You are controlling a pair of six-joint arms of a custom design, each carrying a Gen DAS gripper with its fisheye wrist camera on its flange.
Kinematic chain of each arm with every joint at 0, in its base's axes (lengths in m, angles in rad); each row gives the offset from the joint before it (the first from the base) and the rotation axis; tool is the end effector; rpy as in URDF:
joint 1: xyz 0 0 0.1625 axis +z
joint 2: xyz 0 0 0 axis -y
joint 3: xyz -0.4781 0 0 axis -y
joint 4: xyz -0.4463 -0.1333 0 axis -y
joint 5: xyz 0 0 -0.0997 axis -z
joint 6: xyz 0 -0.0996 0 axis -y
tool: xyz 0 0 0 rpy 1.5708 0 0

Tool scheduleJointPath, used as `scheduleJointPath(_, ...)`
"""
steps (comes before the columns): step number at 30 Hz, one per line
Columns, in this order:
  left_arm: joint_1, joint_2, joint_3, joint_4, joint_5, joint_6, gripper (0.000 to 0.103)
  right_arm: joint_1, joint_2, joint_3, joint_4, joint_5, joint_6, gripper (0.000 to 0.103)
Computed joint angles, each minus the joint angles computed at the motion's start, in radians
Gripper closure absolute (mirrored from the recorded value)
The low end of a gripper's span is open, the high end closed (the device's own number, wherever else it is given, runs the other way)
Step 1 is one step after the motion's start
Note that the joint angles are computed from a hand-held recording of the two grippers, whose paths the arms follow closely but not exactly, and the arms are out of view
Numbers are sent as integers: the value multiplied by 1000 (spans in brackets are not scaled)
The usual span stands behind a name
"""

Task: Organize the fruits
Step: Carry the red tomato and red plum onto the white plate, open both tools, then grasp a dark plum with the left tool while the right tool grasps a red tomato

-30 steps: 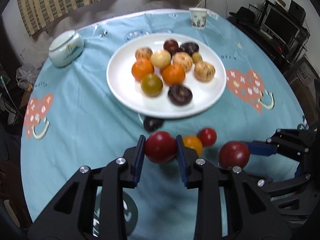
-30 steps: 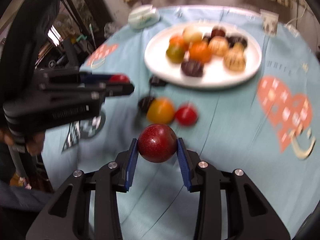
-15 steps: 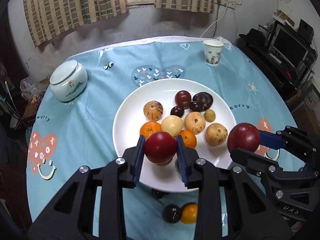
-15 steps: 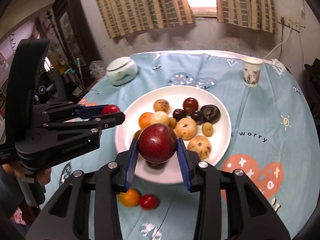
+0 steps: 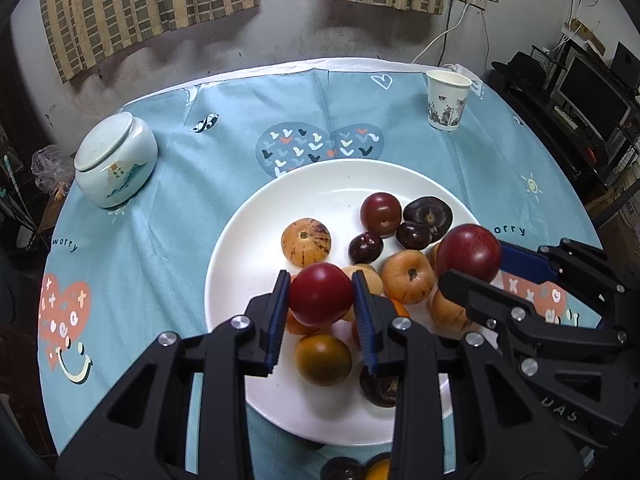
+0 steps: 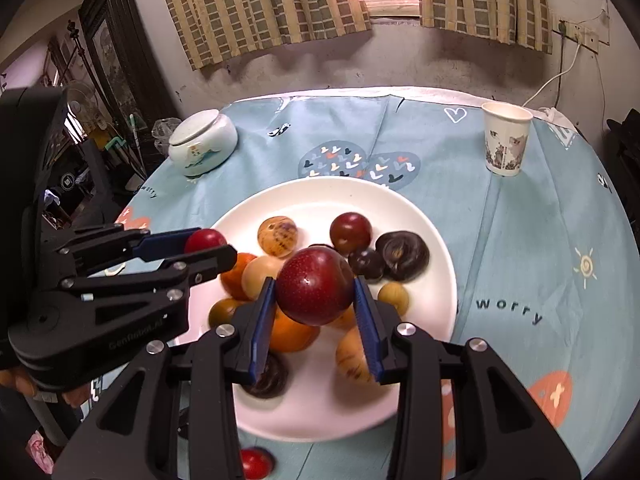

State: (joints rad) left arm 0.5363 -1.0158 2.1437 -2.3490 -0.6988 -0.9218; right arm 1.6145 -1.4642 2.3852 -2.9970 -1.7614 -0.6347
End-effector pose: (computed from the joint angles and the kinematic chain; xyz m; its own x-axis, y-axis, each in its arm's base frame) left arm -0.3355 -0.4432 0.0712 -0.7058 0.0328 -0.7077 0.4059 0.8375 -0.3660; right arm 0.1342 -0.4500 0.2452 -0.7705 -0.4791 0.4205 -0.6148 0.7329 -0.2914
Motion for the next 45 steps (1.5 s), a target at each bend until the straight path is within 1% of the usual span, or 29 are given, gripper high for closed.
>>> scheduleJointPath(5, 20, 10, -4, -19, -1, 12, 72, -2, 43, -28, -6, -8, -1, 63)
scheduleJointPath(8, 28, 15, -7, -27, -4, 21, 71, 6, 69, -45, 0, -31, -7, 63)
scheduleJointPath(10, 31, 16, -11, -15, 2, 9, 67, 16, 86, -52, -6, -59, -7, 63)
scheduleJointPath(12, 32, 13, -13, 1, 14, -14, 59, 24, 100, -58, -19, -90, 1, 62)
scheduleJointPath(14, 35, 4, -8, -9, 10, -14, 52, 20, 98, -59, -15, -91, 3, 62)
scheduleJointPath(15, 32, 1, -7, -1, 19, -24, 47, 19, 96, -56, -18, -93, -2, 62)
scheduleJointPath(18, 24, -5, -2, 0, 27, -31, 41, 15, 83, -46, -20, -90, -7, 62)
scheduleJointPath(20, 15, -11, -1, 17, 37, -51, 39, 14, 67, -32, -42, -77, -18, 59)
scheduleJointPath(22, 10, -20, -1, 39, 41, -71, 38, 16, 49, -20, -74, -66, -16, 38)
scheduleJointPath(23, 6, -26, 2, 42, 39, -78, 38, 14, 32, -13, -86, -43, -16, 38)
scheduleJointPath(24, -1, -33, 4, 53, 44, -87, 38, 18, 21, -11, -82, -37, -18, 38)
scheduleJointPath(28, -32, -56, 10, 89, 54, -115, 37, 38, -21, 4, -68, -48, -19, 38)
scheduleJointPath(32, -77, -88, 28, 138, 62, -164, 35, 41, -89, 40, -35, -51, -25, 37)
scheduleJointPath(34, -100, -109, 40, 175, 62, -205, 34, 39, -122, 63, -21, -59, -32, 37)
scheduleJointPath(37, -139, -152, 72, 247, 48, -297, 30, 12, -198, 113, 32, -39, -36, 37)
scheduleJointPath(38, -149, -166, 84, 261, 37, -320, 29, -7, -234, 137, 71, -27, -54, 37)
scheduleJointPath(40, -169, -192, 109, 302, 8, -380, 29, -29, -277, 174, 113, -19, -102, 37)
scheduleJointPath(42, -187, -220, 145, 327, -43, -435, 29, -49, -308, 220, 146, -42, -176, 37)
scheduleJointPath(43, -193, -229, 157, 335, -61, -453, 29, -55, -311, 246, 142, -67, -222, 37)
scheduleJointPath(45, -209, -251, 193, 346, -114, -499, 29, -58, -302, 274, 127, -98, -271, 37)
